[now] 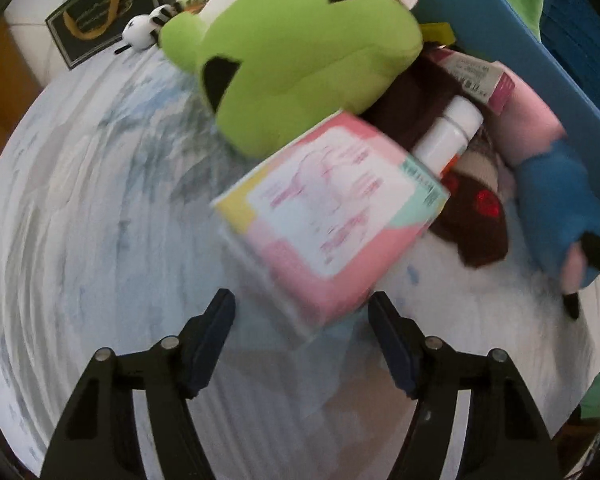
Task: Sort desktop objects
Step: 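Grasp the pink Kotex pad pack with the left gripper while the right grasps the blue Peppa plush, then lift the pad pack and plush and carry both over the blue crate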
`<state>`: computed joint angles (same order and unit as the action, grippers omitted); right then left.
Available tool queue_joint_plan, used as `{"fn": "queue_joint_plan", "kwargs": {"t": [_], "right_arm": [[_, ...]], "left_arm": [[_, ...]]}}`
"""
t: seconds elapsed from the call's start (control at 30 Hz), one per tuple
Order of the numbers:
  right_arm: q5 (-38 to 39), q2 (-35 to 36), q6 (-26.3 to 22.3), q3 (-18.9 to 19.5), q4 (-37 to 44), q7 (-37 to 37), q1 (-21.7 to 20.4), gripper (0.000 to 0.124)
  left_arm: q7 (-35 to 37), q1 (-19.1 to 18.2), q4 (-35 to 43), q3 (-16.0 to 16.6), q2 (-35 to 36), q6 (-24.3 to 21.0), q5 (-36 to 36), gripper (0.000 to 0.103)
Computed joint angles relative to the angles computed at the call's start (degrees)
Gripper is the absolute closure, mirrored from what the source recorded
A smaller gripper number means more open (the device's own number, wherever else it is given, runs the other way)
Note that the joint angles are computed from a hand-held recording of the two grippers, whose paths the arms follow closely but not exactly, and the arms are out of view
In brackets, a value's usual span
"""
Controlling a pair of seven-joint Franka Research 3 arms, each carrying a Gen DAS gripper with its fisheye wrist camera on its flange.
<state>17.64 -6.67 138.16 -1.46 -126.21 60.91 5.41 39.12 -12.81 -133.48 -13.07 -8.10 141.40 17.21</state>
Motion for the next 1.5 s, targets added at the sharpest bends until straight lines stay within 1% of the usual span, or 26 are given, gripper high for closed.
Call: {"fn": "queue_joint_plan", "kwargs": {"t": [0.1,0.2,0.23,0.3,0.37,0.4,0.43,0.47,0.5,0.57,0.67,0.73,0.8,0.87,0.97,1.03,1.07,1.1,1.17,1.23,1.27,1.33,1.43,1.47,1.5], "right_arm": [[-1.24,-1.19,-2.27,-0.75,0.00,-0.82,-0.88,0.022],[-0.94,-1.78,-1.94,-0.60,0.16,-1.98,-0.78,0.021],[-0.62,-1.47,-1.74,-0.52,0.61,-2.29,-0.64,0.021],[-0.15,-0.44,-1.98,-0.40,1.75,-2.52,-0.43,0.021],[0.42,0.90,-2.85,-0.42,3.25,-3.56,-0.25,0.021],[0.74,1.56,-3.43,-0.33,3.91,-4.09,-0.11,0.021],[1.15,1.99,-3.90,-0.26,4.35,-4.39,-0.01,0.021],[1.49,2.42,-4.36,-0.17,4.81,-4.47,0.09,0.021],[1.90,2.97,-4.87,0.02,5.39,-4.32,0.27,0.021],[2.64,3.89,-5.80,0.12,6.46,-4.27,0.41,0.021],[3.01,5.12,-7.61,0.45,8.27,-3.58,0.69,0.021],[1.62,4.88,-7.53,0.84,8.65,-2.44,1.05,0.021],[1.24,4.11,-7.91,0.99,8.89,-2.19,1.32,0.021],[1.56,3.64,-8.50,0.98,9.25,-2.31,1.48,0.021],[-1.75,5.81,-8.31,1.46,10.83,0.40,1.90,0.021],[-0.36,8.29,-10.92,1.24,12.97,0.29,1.80,0.021],[-0.97,8.48,-10.05,1.36,12.49,0.70,1.99,0.021],[-3.24,7.92,-7.78,1.60,10.97,1.50,2.39,0.021],[-5.33,6.75,-5.96,1.68,9.02,2.46,2.65,0.021],[-5.16,5.43,-6.80,1.21,7.72,2.54,2.24,0.032],[-5.22,4.39,-6.82,0.98,6.85,2.55,1.96,0.034],[-5.20,1.55,-6.93,0.43,4.76,2.35,1.22,0.042],[-8.42,-1.96,-7.12,0.34,2.25,2.67,0.12,0.047],[-9.39,-2.74,-7.58,0.36,1.75,2.75,-0.19,0.049],[-10.07,-3.62,-8.25,0.36,1.11,2.83,-0.46,0.054]], "left_arm": [[0.93,-0.17,-1.11,0.47,-1.74,0.25,-1.95,0.034],[-0.70,0.41,-0.30,-0.34,-3.27,0.39,1.37,0.034],[-0.52,0.45,0.46,-0.50,-2.98,0.37,2.24,0.027],[1.02,0.62,2.57,-0.60,-1.67,-0.17,4.34,0.019],[2.24,0.28,4.07,-0.90,-0.13,-1.89,5.11,0.018],[4.50,-0.01,4.85,-0.32,1.22,-1.24,3.37,0.017],[5.34,-0.08,5.64,-0.18,2.05,-1.52,2.85,0.013],[7.03,0.26,6.72,0.35,3.23,-1.84,2.76,0.010],[7.59,0.25,7.92,0.17,4.56,-2.68,3.77,0.006],[7.83,0.21,10.04,0.10,6.44,-3.45,5.14,0.003],[9.04,0.37,11.60,0.54,8.47,-3.60,4.46,0.002],[9.81,0.54,11.21,0.79,8.02,-2.92,2.87,0.002],[10.28,0.82,9.35,1.08,6.51,-0.72,1.08,0.003],[9.78,0.99,8.14,1.12,5.71,0.74,0.76,0.005],[7.34,0.89,8.50,0.67,6.01,0.18,2.62,0.006],[6.02,0.78,8.19,0.57,5.65,0.19,3.02,0.009],[5.45,0.73,7.68,0.56,5.14,0.40,2.77,0.009],[4.97,0.67,6.85,0.55,4.25,0.60,2.14,0.011],[4.43,0.49,5.45,0.46,2.59,0.14,1.09,0.012],[3.73,0.29,3.75,0.34,0.53,-0.72,0.08,0.012],[3.37,0.14,2.53,0.30,-0.85,-1.17,-0.67,0.012],[2.43,-0.23,-0.01,0.15,-3.77,-2.11,-2.06,0.012],[0.56,-0.90,-1.19,-0.52,-5.14,-3.00,-2.90,0.012],[-0.64,-1.37,-2.02,-1.19,-6.14,-3.70,-2.83,0.012],[-1.13,-1.57,-2.36,-1.31,-6.64,-3.96,-2.78,0.012]]}}
